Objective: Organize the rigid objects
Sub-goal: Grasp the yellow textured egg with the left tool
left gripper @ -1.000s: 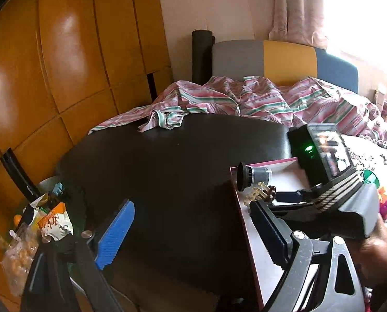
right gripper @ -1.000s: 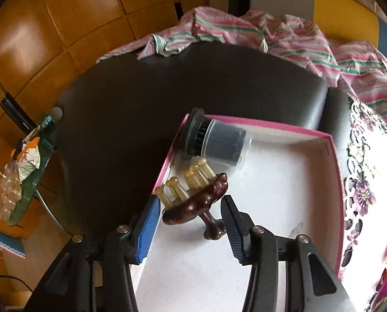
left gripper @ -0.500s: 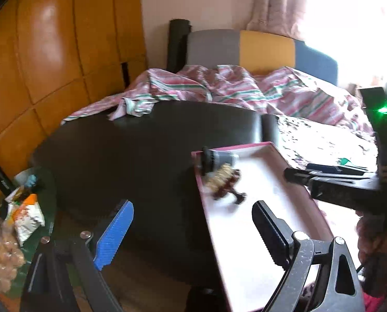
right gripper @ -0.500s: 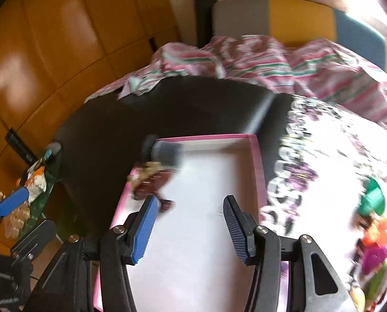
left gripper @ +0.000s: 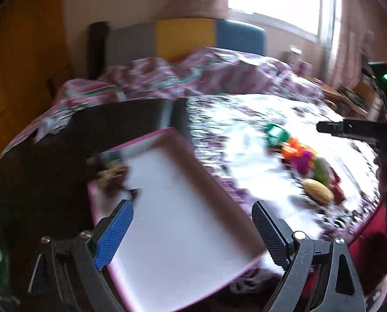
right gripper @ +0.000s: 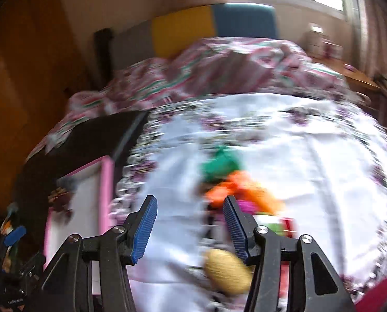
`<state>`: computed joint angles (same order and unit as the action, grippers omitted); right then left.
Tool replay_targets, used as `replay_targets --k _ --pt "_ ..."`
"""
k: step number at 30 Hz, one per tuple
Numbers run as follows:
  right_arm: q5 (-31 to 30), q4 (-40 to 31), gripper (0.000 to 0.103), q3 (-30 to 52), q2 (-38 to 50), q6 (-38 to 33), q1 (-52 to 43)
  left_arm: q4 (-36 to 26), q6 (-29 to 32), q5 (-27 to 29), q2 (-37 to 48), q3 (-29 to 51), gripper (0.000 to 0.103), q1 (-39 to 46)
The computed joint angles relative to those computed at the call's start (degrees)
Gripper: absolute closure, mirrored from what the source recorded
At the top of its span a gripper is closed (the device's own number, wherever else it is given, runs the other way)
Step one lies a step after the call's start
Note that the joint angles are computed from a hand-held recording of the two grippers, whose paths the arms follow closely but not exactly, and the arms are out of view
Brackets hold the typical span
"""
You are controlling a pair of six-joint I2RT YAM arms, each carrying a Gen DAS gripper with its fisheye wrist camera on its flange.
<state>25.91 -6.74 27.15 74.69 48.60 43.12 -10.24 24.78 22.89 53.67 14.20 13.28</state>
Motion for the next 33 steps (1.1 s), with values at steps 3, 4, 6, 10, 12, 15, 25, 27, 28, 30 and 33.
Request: replay_targets --k 3,4,6,10,12,15,25,27,28,30,33 --pt "0.3 -4.9 0.047 -4.8 -8.1 2.4 -3.5 0.7 -2.9 -2.6 -0.9 -0.7 0.01 -9.4" --pt "0.3 -6.4 0.047 -6.3 -10.5 3.1 -4.3 1.2 -4.1 -3.8 -0.8 -0.9 0.01 -13.2" --pt "-0.7 -8.3 0.046 -9.2 -15.1 3.4 -6.6 2.9 -6.7 -5.6 1.2 -0.7 0.01 -20.7" --pt "-3.3 -9.0 0.045 -14.5 -22.0 3.9 -10.6 9.4 -12.3 -10.9 8.6 0.1 0.005 -35.0" --pt "-8.1 -6.2 0.045 -17.4 -24.8 3.2 -14.9 13.1 -14.4 -13.7 13.5 0.9 0.003 -41.2" --pt "-15.7 -3.4 0.045 -21.2 -29.0 2.4 -21.9 17.1 -16.1 -14.0 20.3 2.8 0.003 -46.4" --pt "-23.1 -2.3 0.041 -25.2 -37.6 1.2 -28.5 22.1 -18.7 -17.3 42.4 14.1 0.003 -55.5" --pt "-23.7 -2.7 0.041 -25.9 -39.4 1.5 -29.2 21.9 -18.4 -17.7 45.1 15.9 0.003 -56.6" --pt "-24.0 -2.8 0.041 -26.1 -40.0 1.5 -29.6 22.4 -18.5 -18.5 46.2 16.5 0.003 -57.2" --pt "-24.1 -2.9 0.041 -26.2 -40.4 1.7 -29.8 22.7 -18.6 -19.7 48.6 17.8 0.003 -58.1" --pt "-24.7 -2.6 0.041 -26.4 -40.5 1.6 -30.1 23.2 -19.1 -20.0 50.9 19.2 0.004 -58.4"
